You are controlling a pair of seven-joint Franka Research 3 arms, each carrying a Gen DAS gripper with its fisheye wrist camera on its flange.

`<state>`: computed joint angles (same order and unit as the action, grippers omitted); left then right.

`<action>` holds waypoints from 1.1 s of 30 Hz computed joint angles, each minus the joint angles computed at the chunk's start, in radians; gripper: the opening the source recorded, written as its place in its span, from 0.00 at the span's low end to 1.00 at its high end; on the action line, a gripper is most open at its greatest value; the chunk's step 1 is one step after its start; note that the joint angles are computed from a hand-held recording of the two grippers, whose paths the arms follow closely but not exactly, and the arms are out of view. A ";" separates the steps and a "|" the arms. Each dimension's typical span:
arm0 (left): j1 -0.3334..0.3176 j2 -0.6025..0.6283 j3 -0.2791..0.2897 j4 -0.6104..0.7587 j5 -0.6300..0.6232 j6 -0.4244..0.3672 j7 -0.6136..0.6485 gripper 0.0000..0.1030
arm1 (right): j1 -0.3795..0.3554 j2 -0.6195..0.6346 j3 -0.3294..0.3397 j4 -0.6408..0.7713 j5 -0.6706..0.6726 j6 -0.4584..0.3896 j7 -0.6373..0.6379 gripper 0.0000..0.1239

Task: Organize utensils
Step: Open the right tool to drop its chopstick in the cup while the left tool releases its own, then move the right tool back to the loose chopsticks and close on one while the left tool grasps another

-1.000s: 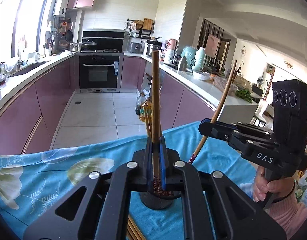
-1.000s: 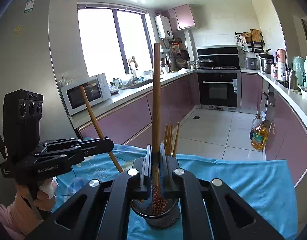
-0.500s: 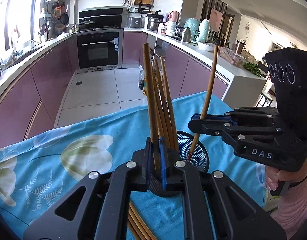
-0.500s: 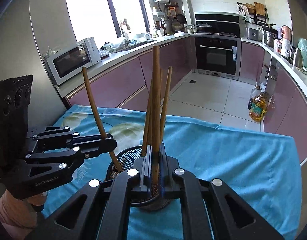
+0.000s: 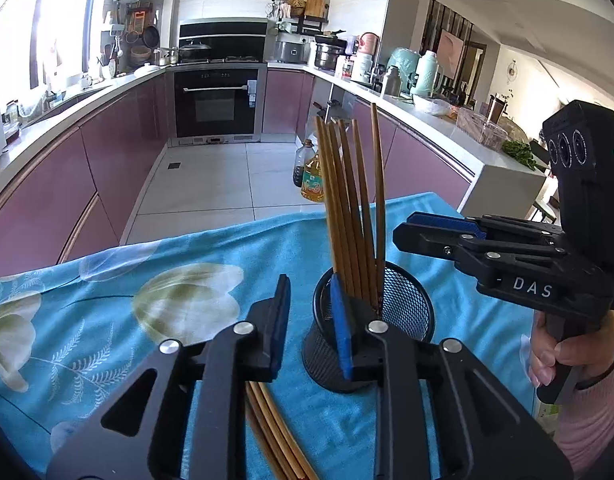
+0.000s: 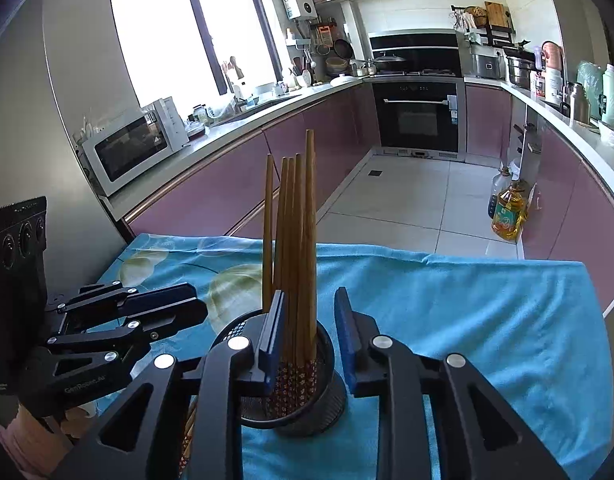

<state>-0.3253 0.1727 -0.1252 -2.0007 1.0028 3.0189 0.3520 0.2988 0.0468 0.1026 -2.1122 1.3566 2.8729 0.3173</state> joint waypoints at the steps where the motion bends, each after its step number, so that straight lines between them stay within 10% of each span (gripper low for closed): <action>1: -0.011 -0.014 0.017 -0.013 0.050 0.006 -0.053 0.27 | -0.001 -0.011 0.001 -0.008 0.035 -0.003 -0.036 0.23; 10: 0.037 -0.188 -0.021 -0.185 0.518 -0.062 -0.518 0.51 | 0.039 -0.183 -0.014 -0.177 0.294 -0.082 -0.364 0.38; 33: 0.110 -0.194 -0.101 -0.404 0.327 -0.099 -0.433 0.52 | 0.147 -0.037 0.056 -0.243 0.045 0.020 -0.080 0.38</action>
